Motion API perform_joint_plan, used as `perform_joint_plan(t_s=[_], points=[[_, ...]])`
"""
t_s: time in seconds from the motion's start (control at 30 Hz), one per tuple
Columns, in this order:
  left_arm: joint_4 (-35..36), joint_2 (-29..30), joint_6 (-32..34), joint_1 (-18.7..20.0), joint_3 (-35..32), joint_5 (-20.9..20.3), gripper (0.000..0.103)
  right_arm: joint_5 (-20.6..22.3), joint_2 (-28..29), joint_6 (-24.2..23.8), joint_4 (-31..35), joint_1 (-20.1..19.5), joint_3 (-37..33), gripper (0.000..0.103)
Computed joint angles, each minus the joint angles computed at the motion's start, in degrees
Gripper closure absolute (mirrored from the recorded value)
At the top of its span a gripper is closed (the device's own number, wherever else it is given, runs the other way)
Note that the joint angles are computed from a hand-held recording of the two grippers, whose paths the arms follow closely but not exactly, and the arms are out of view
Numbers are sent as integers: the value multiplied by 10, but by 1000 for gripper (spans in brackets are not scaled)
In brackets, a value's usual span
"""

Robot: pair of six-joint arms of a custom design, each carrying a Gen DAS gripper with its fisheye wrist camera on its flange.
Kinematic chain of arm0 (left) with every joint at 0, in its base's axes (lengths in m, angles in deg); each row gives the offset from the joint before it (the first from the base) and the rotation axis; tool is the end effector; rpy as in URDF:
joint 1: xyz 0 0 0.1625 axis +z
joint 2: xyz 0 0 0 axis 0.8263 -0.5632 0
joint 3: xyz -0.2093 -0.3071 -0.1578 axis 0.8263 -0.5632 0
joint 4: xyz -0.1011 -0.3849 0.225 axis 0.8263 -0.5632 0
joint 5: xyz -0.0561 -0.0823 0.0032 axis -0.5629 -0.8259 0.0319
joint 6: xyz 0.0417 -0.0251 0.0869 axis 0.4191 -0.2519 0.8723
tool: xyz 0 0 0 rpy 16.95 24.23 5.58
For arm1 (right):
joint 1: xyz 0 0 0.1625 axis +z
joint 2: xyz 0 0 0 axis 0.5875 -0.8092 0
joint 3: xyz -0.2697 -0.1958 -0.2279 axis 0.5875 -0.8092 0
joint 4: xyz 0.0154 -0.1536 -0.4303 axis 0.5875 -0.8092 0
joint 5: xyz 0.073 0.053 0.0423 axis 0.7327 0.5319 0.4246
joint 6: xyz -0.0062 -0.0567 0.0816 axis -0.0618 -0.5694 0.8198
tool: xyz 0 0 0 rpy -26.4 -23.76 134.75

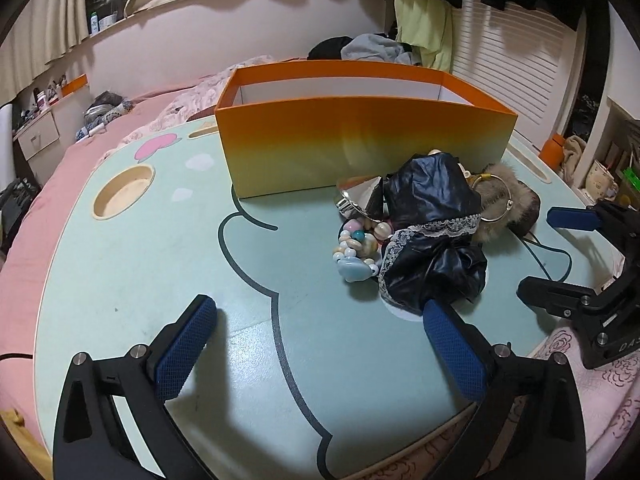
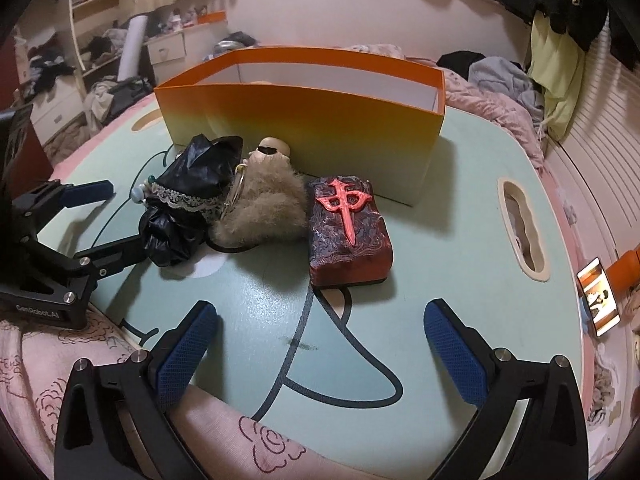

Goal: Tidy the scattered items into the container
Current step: 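Move both grippers back toward the remaining items on the table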

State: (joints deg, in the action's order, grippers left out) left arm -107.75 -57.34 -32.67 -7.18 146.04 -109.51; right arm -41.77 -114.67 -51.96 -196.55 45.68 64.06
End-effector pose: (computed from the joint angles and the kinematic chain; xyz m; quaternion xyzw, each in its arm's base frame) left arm -0.3055 -0.6463 -0.0139 0.2967 0.8735 -0.2719 0.2738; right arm 0.0184 -0.5967 0.3434 0.3145 -0.8700 0.2323 0.3004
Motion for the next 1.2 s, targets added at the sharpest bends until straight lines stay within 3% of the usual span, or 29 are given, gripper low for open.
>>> perform_joint_plan(t_s=[0.53,0.67,0.77,0.93,1.2], points=[[0,0,0,0,0,-1,0,13,-1,1,2,0,0,0],[1,0,0,-1,-1,-1,0,75,-23,8,12,-16,8,0],[0,0,0,-1,0,-1,0,131,-42,4,-23,-28,22,0],[0,0,0,-1,0,-1,0,135,-32,-2,-36,-29,12,1],[-2,0,0,-1,1,-1,0,88,7,-5,-28,-15,-28,27]])
